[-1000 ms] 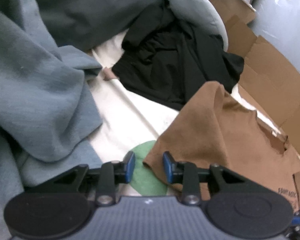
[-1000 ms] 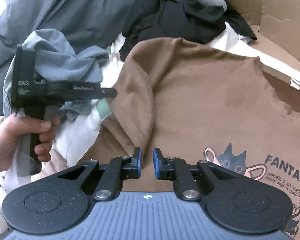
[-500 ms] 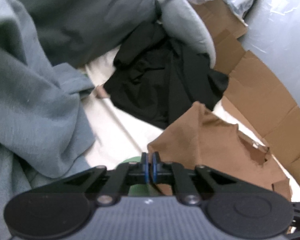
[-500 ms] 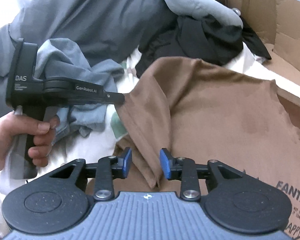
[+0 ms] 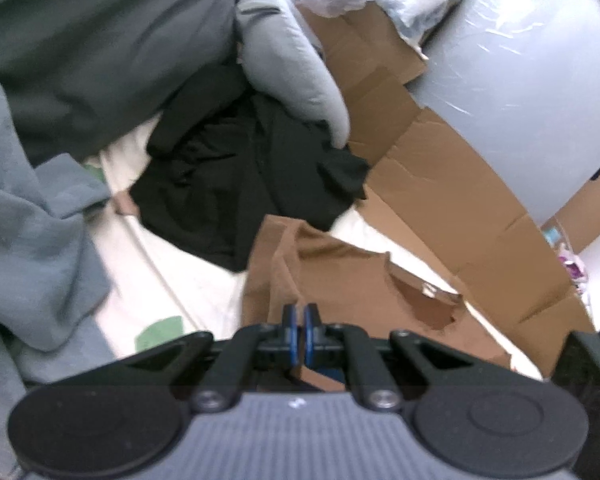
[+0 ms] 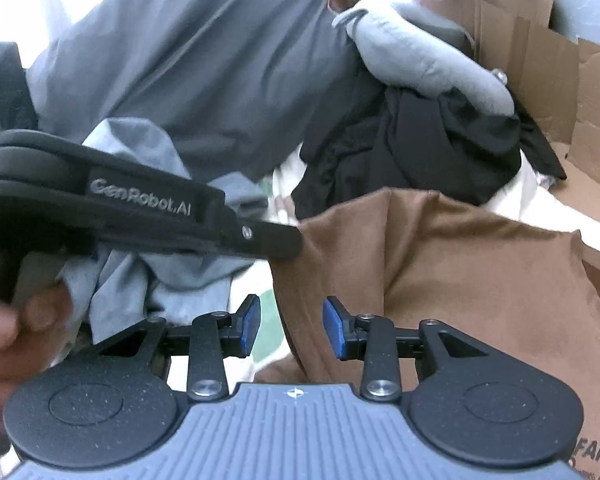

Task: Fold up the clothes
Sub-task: 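Pinch the brown shirt edge with the right gripper and lift it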

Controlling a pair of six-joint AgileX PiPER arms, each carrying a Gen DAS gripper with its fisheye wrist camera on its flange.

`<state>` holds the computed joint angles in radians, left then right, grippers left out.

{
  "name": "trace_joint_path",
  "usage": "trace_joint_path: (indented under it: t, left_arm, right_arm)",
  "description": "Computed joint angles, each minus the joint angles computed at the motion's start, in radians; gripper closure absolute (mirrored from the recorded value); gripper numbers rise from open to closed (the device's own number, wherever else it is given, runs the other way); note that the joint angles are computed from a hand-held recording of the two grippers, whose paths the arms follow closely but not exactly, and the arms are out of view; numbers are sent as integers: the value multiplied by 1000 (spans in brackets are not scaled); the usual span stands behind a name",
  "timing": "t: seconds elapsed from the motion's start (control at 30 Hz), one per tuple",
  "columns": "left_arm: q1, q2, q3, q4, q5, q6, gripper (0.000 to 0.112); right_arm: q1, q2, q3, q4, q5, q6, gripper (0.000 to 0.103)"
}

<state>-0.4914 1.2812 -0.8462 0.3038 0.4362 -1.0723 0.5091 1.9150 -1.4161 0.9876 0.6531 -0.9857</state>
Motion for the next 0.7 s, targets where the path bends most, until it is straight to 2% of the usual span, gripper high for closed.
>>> trace_joint_path:
  t: [0.07,0.13,0.23,0.27,0.33,0.47,0.6,0.7]
  left_arm:
    - [-3,4,-11,-36,-5,31,108]
    - [-5,8,-26,-65,-13,61,108]
    - [-7,11,-41,-88,-46,92,108]
    - [-8,12,-45,-91,-63,101,108]
    - [-7,23,-69,-113,-64,136,107]
    - [11,52,-126,-166,-29,232,100]
    - [59,111,-196,-192,28,342,91]
    - [96,176,-255,-216,71,416,90]
  right_arm:
    - [5,-2,10,34,-37,-13,60]
    - [3,-1,23,90,-67,-43,55]
    - [2,2,36,153,-93,-102,56]
    - [1,3,41,171,-97,-125,59]
    - [-4,6,41,171,-96,-128,101]
    - [-34,5,42,152,-98,-113,101]
    - [-73,14,29,112,-52,-89,101]
    - [-98,29,8,87,-12,-70,101]
